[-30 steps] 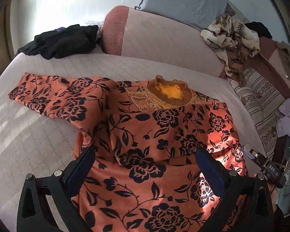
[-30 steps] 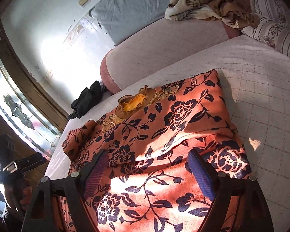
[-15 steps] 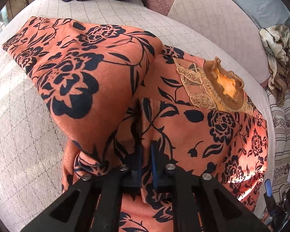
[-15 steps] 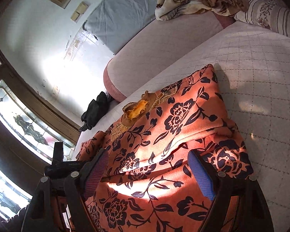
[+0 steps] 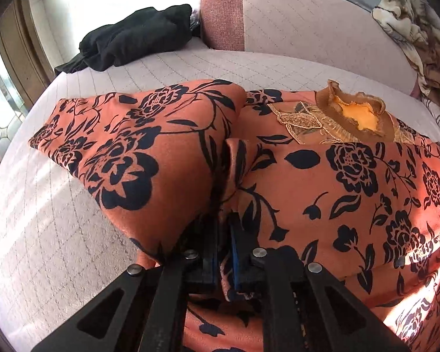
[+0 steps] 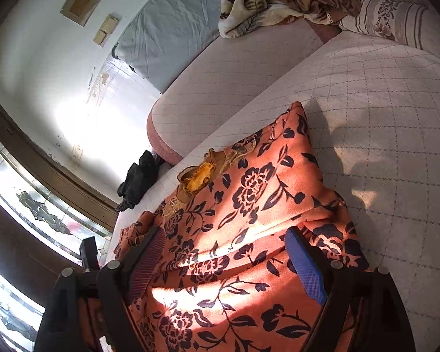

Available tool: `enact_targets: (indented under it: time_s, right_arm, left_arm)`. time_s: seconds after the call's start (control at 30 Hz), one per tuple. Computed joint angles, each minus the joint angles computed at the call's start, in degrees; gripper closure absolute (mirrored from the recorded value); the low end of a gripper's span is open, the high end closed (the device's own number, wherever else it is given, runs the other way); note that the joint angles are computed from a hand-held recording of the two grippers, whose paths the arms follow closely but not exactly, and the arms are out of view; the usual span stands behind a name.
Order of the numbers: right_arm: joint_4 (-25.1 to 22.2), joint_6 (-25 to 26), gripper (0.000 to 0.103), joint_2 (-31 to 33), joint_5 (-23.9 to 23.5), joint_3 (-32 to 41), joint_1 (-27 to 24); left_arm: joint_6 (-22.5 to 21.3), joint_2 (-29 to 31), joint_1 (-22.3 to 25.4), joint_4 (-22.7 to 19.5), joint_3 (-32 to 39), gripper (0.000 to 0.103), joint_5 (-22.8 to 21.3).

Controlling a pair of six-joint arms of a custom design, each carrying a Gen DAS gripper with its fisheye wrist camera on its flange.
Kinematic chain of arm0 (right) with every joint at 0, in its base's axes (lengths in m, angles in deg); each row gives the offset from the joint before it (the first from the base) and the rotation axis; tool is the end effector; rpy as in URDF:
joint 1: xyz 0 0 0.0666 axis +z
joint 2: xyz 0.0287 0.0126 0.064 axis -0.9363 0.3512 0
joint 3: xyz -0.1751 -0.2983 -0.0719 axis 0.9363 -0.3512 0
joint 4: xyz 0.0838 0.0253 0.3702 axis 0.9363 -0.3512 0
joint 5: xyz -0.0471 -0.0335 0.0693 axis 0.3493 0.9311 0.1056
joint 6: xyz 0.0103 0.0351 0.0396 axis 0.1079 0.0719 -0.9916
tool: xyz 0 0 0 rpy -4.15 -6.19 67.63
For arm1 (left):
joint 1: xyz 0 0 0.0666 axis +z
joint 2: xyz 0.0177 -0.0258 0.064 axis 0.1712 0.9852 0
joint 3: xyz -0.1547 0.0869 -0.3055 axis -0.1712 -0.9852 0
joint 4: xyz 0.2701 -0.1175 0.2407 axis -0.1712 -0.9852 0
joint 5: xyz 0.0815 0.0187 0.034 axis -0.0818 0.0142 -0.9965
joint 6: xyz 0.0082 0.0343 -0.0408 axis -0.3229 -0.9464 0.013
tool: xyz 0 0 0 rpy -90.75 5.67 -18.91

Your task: Fold small clothes

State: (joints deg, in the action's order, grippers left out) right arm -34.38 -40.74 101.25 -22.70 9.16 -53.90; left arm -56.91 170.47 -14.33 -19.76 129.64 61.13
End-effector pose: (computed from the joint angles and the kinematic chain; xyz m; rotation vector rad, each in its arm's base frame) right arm 0.4553 0.1429 0.3587 0.1494 2.2155 1.0467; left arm 0.5110 -0.2167 0.3568 -0.2791 2.5870 0.1333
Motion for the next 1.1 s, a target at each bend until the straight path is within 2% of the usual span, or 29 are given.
enact_targets:
  time_s: [0.07, 0.13, 0.17, 0.2, 0.23, 0.27, 0.3, 0.33, 0.37, 0.43, 0.5, 0.6, 0.63, 0.73, 0.8, 0.93, 0.97, 1.03, 1.1]
  right_arm:
    - [-1.10, 0.01, 0.007, 2.04, -1.47, 3.51, -0.06]
    - [-3.46, 0.48, 0.006, 7.37, -4.77, 9.17, -0.19]
    - [-5.79, 0.39, 0.005, 10.73, -6.02, 12.19, -0.53]
    - [-11.00, 0.76, 0.006, 14.35, -4.75, 15.60, -0.66]
    - [-13.32, -1.29, 0.008, 16.86, -2.72, 16.48, -0.68]
    - [-12.77, -2.44, 0.009, 16.38, -3.57, 15.71, -1.16]
    - [-9.72, -1.94, 0.009, 14.42, -2.93, 13.66, -1.02]
    - [-9.56, 0.47, 0.009, 12.56, -0.69, 12.51, -0.36]
    - [-10.00, 3.18, 0.008, 10.54, 2.62, 11.29, 0.38]
    - [-9.39, 6.53, 0.008, 6.87, 5.96, 7.98, 1.66]
    - [-9.75, 9.07, 0.008, 4.40, 7.79, 5.35, 2.95]
    - [-11.32, 11.43, 0.008, 3.51, 10.45, 3.98, 4.72]
    - [-11.34, 11.89, 0.008, 3.61, 10.56, 3.94, 5.06]
    - [-10.85, 12.93, 0.008, 4.21, 11.19, 3.96, 5.69]
    - [-10.78, 13.58, 0.008, 4.53, 11.99, 3.99, 5.90]
    - [-10.97, 13.90, 0.008, 5.62, 12.84, 4.21, 6.00]
    - [-11.02, 14.00, 0.008, 5.81, 13.06, 4.25, 6.07]
    - [-10.87, 14.85, 0.008, 6.00, 13.52, 4.34, 6.25]
    - [-10.69, 15.48, 0.008, 6.09, 13.77, 4.32, 6.43]
  left_arm:
    - [0.58, -0.15, 0.67, -0.45, 0.35, 0.094, 2.06]
    - [1.45, -1.10, 2.19, 0.30, 0.20, 0.093, 6.43]
    - [2.08, -2.55, 2.85, 0.82, -0.86, 0.089, 8.32]
    - [2.39, -4.50, 3.58, 1.83, -2.40, 0.085, 10.28]
    - [2.53, -6.91, 4.39, 3.02, -4.32, 0.073, 12.20]
    - [2.56, -9.80, 5.34, 4.44, -6.58, 0.059, 13.73]
    - [2.50, -12.74, 6.31, 6.50, -9.06, 0.052, 14.80]
    - [2.33, -16.06, 7.78, 8.63, -11.91, 0.036, 15.55]
    - [3.02, -18.50, 8.80, 10.05, -13.97, 0.024, 14.43]
    - [5.43, -22.03, 13.35, 12.01, -17.23, 0.022, 13.72]
    - [9.85, -22.56, 20.09, 14.17, -19.19, 0.022, 17.97]
    - [19.32, -21.20, 28.52, 19.82, -22.20, 0.023, 24.27]
    - [20.75, -19.86, 30.53, 20.48, -21.89, 0.023, 25.45]
    - [19.92, -14.46, 33.10, 20.26, -18.23, 0.030, 25.08]
    - [19.13, -10.71, 33.71, 21.20, -15.83, 0.030, 24.58]
    - [17.72, -5.56, 33.95, 20.29, -10.36, 0.033, 20.48]
    - [17.35, -4.55, 33.87, 19.11, -8.90, 0.055, 19.31]
    - [15.56, -1.13, 34.07, 13.05, -4.07, 0.100, 17.81]
    - [15.17, -0.06, 33.90, 11.26, -2.14, 0.100, 16.70]
